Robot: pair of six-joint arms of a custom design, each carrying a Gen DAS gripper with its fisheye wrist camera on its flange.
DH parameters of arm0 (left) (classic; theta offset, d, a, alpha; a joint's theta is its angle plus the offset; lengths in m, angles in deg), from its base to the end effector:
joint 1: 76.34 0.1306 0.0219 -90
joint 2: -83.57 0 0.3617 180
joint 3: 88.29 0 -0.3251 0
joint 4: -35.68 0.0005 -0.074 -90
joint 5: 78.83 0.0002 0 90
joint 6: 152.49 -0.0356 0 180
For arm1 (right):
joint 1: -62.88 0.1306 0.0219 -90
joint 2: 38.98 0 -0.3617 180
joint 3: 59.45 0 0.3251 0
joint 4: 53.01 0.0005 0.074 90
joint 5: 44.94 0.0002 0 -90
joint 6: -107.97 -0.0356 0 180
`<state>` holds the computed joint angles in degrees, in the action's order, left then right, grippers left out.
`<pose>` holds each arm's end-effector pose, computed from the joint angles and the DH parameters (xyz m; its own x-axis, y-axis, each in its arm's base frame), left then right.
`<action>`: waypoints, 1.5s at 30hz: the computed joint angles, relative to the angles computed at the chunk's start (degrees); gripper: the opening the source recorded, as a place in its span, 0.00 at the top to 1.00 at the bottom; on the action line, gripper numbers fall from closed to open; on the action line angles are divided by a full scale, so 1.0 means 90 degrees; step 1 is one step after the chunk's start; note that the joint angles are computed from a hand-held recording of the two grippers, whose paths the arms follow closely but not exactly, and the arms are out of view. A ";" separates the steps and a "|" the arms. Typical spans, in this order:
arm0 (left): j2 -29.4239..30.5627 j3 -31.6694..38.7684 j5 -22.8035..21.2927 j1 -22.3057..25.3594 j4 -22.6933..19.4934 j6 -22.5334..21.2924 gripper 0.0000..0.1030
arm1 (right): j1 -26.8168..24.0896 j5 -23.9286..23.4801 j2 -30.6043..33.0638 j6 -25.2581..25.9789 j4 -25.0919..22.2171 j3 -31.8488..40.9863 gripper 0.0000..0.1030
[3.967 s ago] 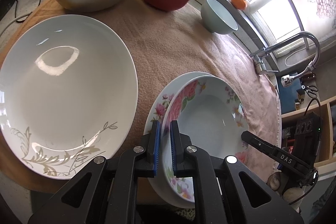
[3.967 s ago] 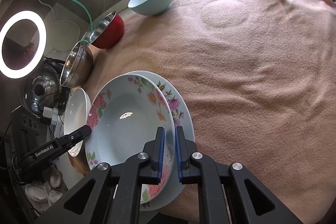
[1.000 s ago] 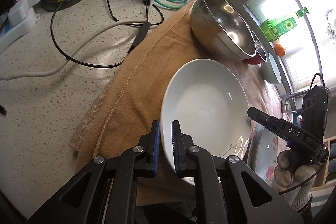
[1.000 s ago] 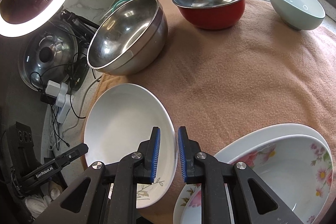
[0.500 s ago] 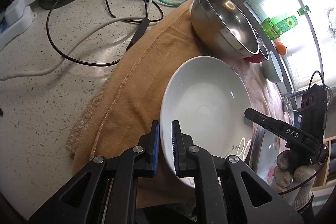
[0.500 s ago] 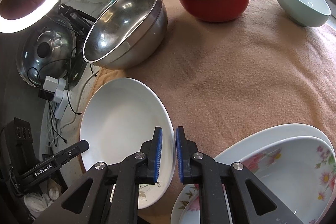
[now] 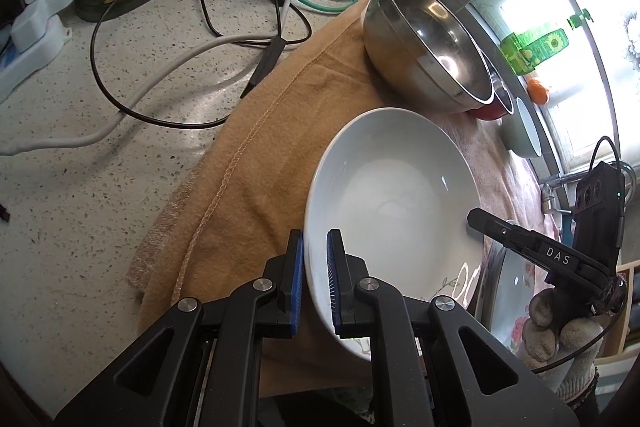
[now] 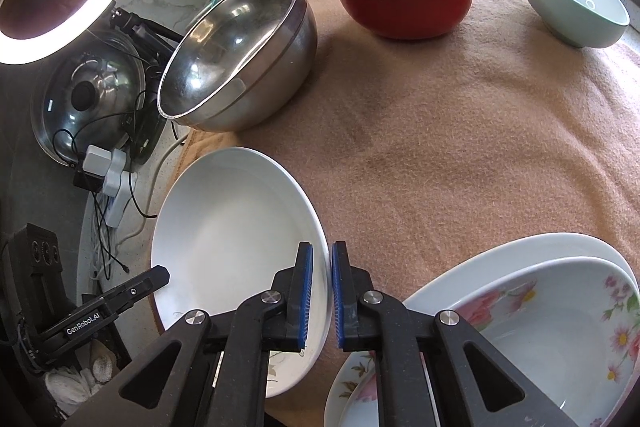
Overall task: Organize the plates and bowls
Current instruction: 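Lift the white oval plate with both tools and carry it toward the floral plates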
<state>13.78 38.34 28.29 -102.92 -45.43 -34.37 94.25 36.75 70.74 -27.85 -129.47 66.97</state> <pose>0.4464 -0.2356 0.4642 -0.9676 -0.0195 -0.2516 0.0954 0.8948 -0.4362 0.4332 0.2695 0.4700 -0.9280 0.2653 -0.2614 0.1267 0.8849 0.4482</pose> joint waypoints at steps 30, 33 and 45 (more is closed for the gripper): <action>0.0073 0.0650 -0.0052 -0.0164 -0.0126 -0.0044 0.91 | -0.0058 0.0161 -0.0688 -0.0262 0.0343 -0.0470 0.91; 0.0123 0.0784 -0.0045 -0.0216 -0.0169 -0.0075 0.91 | -0.0091 0.0186 -0.0826 -0.0313 0.0382 -0.0588 0.91; 0.0533 0.1549 0.0006 -0.0539 -0.0391 -0.0167 0.91 | -0.0236 0.0363 -0.1445 -0.0542 0.0504 -0.1179 0.91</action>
<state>18.57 52.28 28.35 -107.77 -48.95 -35.87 92.13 40.02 57.74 -32.72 -124.94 56.36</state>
